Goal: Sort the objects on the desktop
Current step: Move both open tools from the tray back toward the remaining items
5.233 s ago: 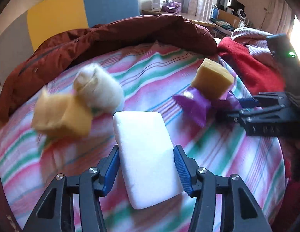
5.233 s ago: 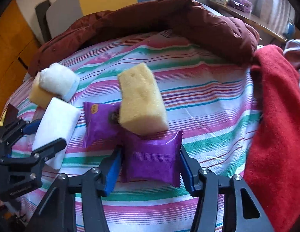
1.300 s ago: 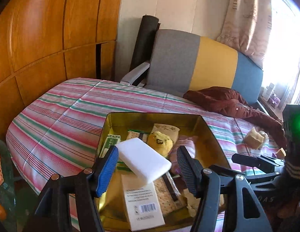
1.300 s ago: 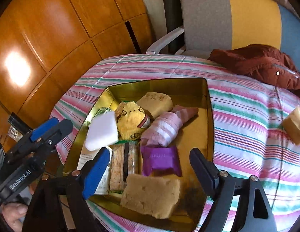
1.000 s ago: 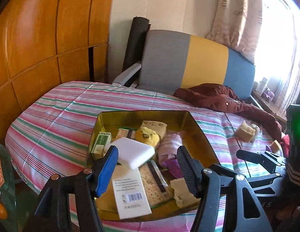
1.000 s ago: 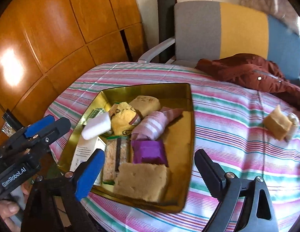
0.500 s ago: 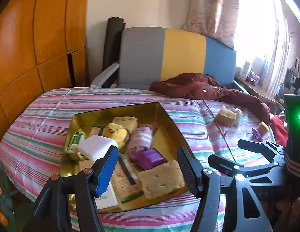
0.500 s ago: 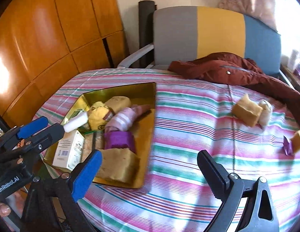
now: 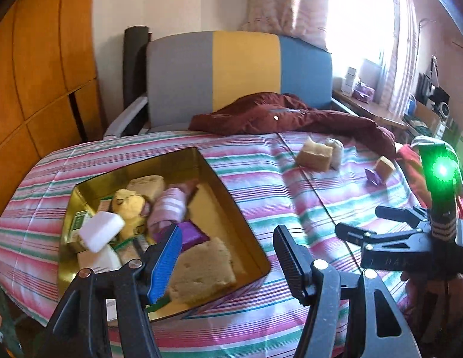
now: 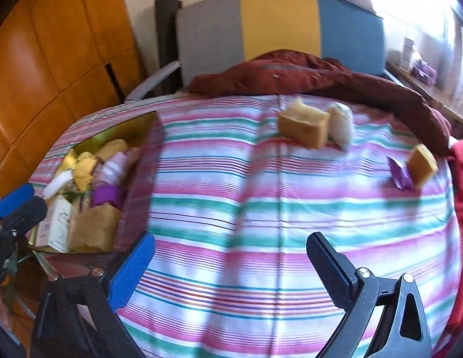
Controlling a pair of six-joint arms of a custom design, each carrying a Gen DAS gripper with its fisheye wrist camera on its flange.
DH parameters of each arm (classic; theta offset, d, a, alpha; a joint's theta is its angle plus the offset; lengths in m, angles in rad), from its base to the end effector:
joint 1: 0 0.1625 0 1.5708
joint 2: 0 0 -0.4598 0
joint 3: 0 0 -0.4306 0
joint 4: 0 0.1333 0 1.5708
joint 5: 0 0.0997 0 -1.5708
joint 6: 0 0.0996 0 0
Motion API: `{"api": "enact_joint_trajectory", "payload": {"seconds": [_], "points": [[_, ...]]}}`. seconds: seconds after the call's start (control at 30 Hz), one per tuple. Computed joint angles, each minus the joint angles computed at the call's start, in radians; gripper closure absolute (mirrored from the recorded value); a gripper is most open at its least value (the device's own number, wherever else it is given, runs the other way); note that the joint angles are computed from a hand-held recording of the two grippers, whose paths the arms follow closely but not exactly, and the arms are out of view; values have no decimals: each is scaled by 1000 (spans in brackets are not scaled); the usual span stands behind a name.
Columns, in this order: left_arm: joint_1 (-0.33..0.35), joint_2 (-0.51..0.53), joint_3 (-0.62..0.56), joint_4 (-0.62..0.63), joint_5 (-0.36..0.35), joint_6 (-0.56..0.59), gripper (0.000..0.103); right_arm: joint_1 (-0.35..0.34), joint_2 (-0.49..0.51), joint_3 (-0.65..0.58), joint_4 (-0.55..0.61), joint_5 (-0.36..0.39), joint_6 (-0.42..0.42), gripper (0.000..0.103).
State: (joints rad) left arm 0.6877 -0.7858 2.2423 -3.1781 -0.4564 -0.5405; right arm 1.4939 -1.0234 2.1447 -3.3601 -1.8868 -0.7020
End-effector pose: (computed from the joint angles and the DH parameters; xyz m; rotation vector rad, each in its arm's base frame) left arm -0.2290 -0.4763 0.0315 0.2710 2.1699 -1.0139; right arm 0.0588 -0.5695 0.1547 0.6440 -2.4471 0.6582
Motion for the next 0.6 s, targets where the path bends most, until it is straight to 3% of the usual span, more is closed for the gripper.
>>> {"api": "enact_joint_trajectory", "payload": {"seconds": [0.23,0.6], "points": [[10,41,-52,-6,-49,62,39,-38,-25,-47,45,-88,31,1],[39,97,-125,13,-139,118,39,-84,-77,-110,168,-133,112,1]]}}
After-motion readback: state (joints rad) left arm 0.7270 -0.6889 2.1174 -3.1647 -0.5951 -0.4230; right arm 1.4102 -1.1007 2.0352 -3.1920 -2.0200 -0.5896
